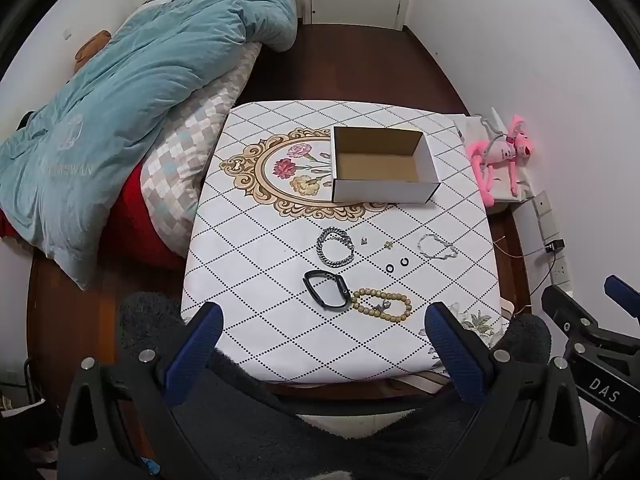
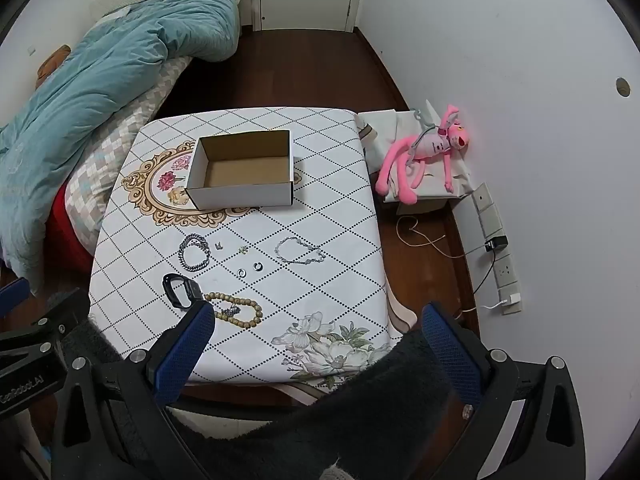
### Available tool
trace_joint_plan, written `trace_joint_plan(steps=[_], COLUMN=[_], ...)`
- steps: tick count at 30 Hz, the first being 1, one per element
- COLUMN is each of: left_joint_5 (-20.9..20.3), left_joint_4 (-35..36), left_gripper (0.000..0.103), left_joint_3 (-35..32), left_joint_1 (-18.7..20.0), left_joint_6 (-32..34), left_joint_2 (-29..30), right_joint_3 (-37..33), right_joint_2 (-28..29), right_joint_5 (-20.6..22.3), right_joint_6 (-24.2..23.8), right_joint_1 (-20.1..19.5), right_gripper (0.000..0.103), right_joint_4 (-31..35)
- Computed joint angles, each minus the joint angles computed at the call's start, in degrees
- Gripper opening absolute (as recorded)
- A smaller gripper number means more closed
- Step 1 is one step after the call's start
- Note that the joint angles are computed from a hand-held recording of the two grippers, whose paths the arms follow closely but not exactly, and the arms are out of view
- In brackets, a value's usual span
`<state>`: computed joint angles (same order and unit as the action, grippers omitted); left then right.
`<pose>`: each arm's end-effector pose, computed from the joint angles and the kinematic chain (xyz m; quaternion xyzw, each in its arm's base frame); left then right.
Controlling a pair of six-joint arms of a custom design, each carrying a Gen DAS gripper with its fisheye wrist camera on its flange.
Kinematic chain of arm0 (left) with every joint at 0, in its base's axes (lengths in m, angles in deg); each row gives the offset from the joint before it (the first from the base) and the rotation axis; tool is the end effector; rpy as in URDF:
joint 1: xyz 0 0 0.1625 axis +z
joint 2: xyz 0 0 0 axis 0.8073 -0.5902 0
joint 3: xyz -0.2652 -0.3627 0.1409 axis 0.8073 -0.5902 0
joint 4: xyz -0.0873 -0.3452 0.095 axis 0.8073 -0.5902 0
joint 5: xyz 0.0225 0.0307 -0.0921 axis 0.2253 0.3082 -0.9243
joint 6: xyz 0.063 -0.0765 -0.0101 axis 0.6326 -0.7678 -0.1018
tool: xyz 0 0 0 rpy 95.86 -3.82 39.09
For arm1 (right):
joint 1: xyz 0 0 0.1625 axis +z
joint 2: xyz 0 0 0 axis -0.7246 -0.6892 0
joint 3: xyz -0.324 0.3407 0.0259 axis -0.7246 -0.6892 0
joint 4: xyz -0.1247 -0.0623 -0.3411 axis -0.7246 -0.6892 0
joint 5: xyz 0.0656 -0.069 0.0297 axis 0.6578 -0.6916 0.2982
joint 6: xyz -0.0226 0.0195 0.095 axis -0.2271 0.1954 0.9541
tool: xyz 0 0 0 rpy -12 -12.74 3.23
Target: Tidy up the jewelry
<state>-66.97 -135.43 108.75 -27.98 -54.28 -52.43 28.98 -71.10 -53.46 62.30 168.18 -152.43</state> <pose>-0.3332 -0.3784 0.2626 0.0313 0.9088 -0.1924 0.3689 0.3012 -0.3821 0.3237 0.0998 -0.8940 0.1718 0.4016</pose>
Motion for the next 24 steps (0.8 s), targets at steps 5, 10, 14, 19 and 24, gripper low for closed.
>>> trace_joint_plan(steps=[5, 10, 14, 19, 24], left_joint_5=[0.00, 0.11, 0.18, 0.21, 0.25], left_joint_4=[0.51, 0.61, 0.44, 0.64, 0.65], left_gripper=[0.103, 0.103, 0.103, 0.103, 0.103], left_joint_3=[-1.08, -1.07, -0.86, -1.08, -1.40], left_joint_1=[0.12, 0.01, -0.04, -0.48, -0.60], left_joint_6=[0.23, 0.11, 0.27, -0.03, 0.03], left_joint_2=[0.76, 0.65, 0.59, 0.69, 0.88], right_joint_3=[0.01, -0.13, -0.28, -0.22, -0.38], right_joint_2=[0.05, 0.13, 0.09, 0.03, -0.21], right_joint_5=[-0.26, -0.51, -0.52, -0.55, -0.55], right_joint_6=[-0.01, 0.19, 0.37, 0.70, 0.39], right_joint_1=[-0.07, 0.11, 0.16, 0.39, 0.26], right_gripper=[0.103, 0.103, 0.103, 0.103, 0.103], right_joint_4=[-0.06, 0.33, 0.66, 1.00, 1.15])
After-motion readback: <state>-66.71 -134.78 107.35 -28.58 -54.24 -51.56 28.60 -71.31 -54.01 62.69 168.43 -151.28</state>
